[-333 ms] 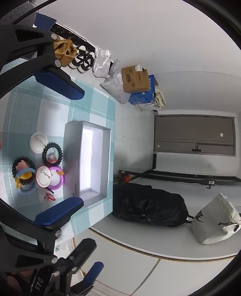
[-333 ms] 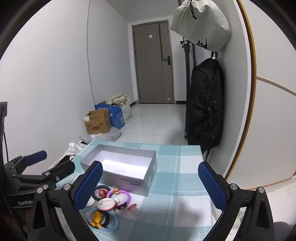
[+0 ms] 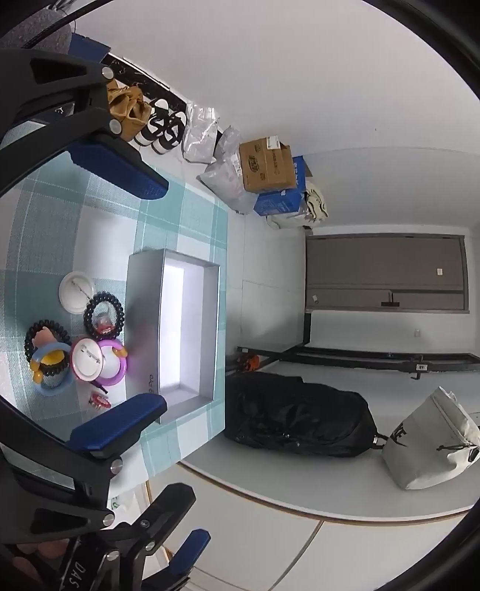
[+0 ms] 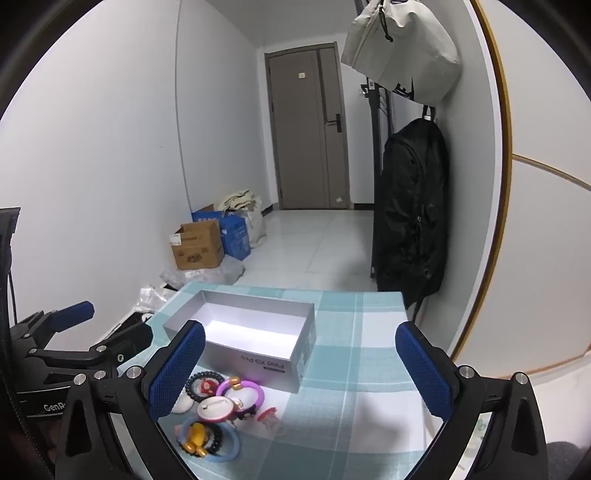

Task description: Organize jewelry

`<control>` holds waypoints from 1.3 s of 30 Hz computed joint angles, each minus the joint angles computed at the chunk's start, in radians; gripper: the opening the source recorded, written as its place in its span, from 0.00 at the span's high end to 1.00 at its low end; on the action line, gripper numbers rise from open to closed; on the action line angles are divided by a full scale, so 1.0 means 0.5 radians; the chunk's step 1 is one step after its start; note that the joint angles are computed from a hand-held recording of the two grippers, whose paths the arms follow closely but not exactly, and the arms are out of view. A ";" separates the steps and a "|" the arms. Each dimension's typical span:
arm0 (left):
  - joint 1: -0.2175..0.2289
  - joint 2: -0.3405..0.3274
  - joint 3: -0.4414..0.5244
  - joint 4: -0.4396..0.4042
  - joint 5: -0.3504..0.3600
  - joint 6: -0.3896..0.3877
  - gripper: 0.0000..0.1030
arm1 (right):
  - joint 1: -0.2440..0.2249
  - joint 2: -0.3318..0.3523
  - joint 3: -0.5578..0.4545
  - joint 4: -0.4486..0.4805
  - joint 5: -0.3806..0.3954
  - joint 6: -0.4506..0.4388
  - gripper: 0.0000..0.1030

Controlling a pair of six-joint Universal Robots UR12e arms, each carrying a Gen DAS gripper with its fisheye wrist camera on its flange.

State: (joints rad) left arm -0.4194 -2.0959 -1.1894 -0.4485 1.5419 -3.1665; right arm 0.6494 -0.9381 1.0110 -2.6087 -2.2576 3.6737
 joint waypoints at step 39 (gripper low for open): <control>0.017 0.006 -0.003 -0.008 -0.028 -0.068 0.01 | 0.012 0.025 -0.020 -0.059 0.020 -0.038 0.00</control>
